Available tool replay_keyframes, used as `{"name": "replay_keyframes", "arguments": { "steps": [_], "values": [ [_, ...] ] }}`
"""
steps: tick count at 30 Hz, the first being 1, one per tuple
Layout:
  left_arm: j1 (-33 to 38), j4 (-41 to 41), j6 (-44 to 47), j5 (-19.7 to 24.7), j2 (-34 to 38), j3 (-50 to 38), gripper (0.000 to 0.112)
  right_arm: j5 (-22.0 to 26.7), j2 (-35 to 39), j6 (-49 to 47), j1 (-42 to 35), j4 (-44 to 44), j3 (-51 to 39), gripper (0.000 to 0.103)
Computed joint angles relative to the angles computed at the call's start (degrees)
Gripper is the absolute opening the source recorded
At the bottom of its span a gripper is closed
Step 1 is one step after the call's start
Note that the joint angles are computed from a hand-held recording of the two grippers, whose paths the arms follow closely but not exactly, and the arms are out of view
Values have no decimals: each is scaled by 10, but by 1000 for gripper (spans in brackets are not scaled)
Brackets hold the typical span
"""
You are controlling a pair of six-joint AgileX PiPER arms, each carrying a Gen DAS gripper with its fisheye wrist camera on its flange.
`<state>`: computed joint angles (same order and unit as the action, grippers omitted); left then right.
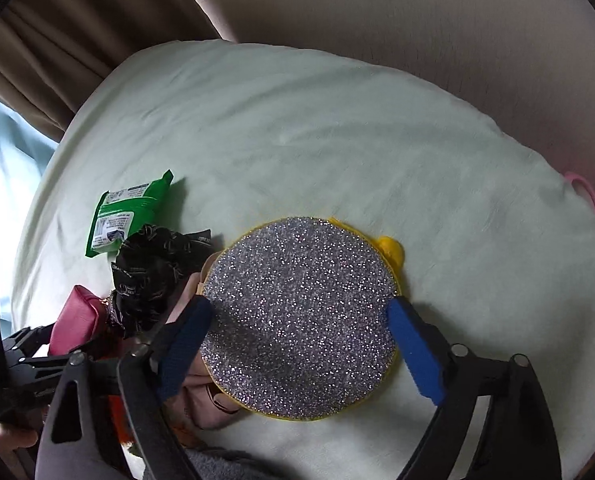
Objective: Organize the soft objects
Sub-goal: 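Grasp the pink pouch with the left tool while the right tool grasps the glitter sponge, then carry the pink pouch and glitter sponge over the cardboard box with both tools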
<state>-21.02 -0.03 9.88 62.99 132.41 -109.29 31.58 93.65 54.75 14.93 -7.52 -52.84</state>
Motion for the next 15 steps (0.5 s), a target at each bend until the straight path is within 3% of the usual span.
{"name": "replay_keyframes", "arguments": {
  "steps": [2, 8, 10, 12, 15],
  "values": [
    [-6, 8, 7, -10, -2, 9, 61, 6, -1, 4, 3, -3, -1, 84],
    [-11, 3, 8, -35, -13, 35, 57, 25, 23, 17, 19, -25, -21, 77],
    [-10, 1, 11, -36, -15, 37, 54, 26, 26, 30, 28, -37, -23, 71],
    [-9, -3, 11, -44, -24, 49, 51, 26, 23, 38, 34, -45, -22, 56],
    [-10, -7, 10, -53, -36, 64, 48, 9, 12, 29, 41, -31, -12, 41]
  ]
}}
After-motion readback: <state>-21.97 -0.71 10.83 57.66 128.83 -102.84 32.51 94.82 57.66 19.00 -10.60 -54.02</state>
